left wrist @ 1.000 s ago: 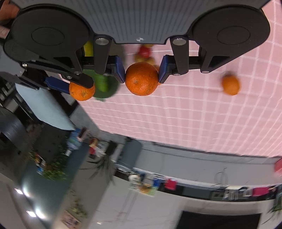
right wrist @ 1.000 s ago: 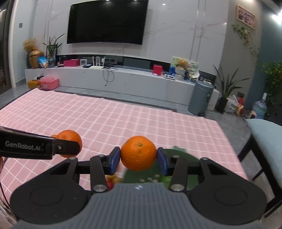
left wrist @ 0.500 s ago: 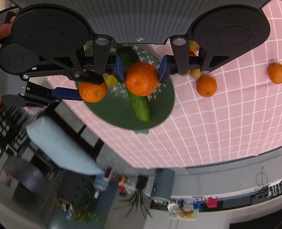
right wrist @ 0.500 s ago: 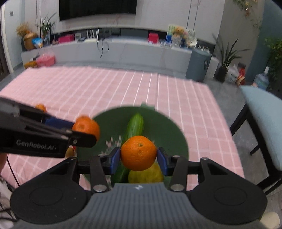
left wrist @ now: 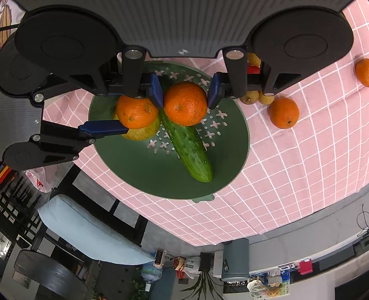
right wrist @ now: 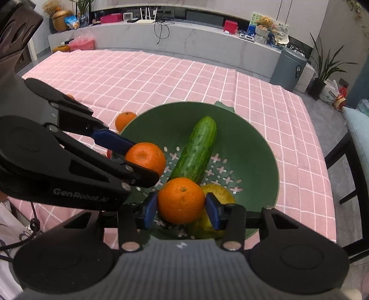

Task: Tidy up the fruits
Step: 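Open both tools, release the oranges and pull back from the colander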

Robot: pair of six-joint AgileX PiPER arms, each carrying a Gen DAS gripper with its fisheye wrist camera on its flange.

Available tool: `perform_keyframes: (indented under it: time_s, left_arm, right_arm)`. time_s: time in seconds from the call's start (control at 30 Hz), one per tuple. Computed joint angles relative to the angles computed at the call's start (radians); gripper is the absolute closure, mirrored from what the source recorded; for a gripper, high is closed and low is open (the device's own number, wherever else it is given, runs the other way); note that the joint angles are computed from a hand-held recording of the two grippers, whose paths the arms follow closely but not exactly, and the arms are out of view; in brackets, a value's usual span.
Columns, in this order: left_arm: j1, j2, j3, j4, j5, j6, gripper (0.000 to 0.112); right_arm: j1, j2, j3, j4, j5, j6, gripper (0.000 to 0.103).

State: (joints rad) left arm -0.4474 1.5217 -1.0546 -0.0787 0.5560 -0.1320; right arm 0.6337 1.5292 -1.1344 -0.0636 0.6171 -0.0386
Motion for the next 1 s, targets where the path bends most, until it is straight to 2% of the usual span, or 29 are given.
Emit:
perform_keyframes:
  time_s: [0.17,0.3,0.37,0.43,0.53,0.6,0.7,0.87,1.0]
  left_arm:
    - [0.007,0.008,-0.007,-0.021,0.010,0.022,0.065]
    - [0.005,0.000,0.004,-0.021,-0.003,0.026,0.060]
    - [0.006,-0.012,0.016,-0.017,-0.019,0.011,0.055]
    - [0.012,-0.042,0.037,-0.026,-0.047,0.007,0.046]
    - [0.028,-0.093,0.058,-0.064,-0.065,0.042,0.045]
    - [0.026,-0.130,0.070,-0.019,-0.071,-0.002,0.045]
    - [0.036,-0.190,0.092,0.059,-0.067,-0.077,0.045]
    - [0.100,-0.290,0.144,0.147,-0.064,-0.159,0.045]
    - [0.199,-0.362,0.190,0.158,-0.061,-0.146,0.045]
  right_arm:
    - [0.005,0.001,-0.015,-0.003,0.025,0.000,0.059]
    - [0.012,-0.001,-0.021,-0.016,0.042,0.013,0.058]
    - [0.023,-0.010,-0.018,-0.056,0.046,0.054,0.044]
    - [0.035,-0.023,-0.015,-0.107,0.046,0.106,0.037]
    - [0.038,-0.038,-0.022,-0.134,0.058,0.144,0.035]
    - [0.045,-0.056,-0.023,-0.162,0.058,0.195,0.033]
    - [0.054,-0.081,-0.019,-0.181,0.025,0.256,0.032]
    - [0.108,-0.099,0.002,-0.284,-0.096,0.450,0.032]
    - [0.164,-0.065,-0.003,-0.392,-0.165,0.635,0.032]
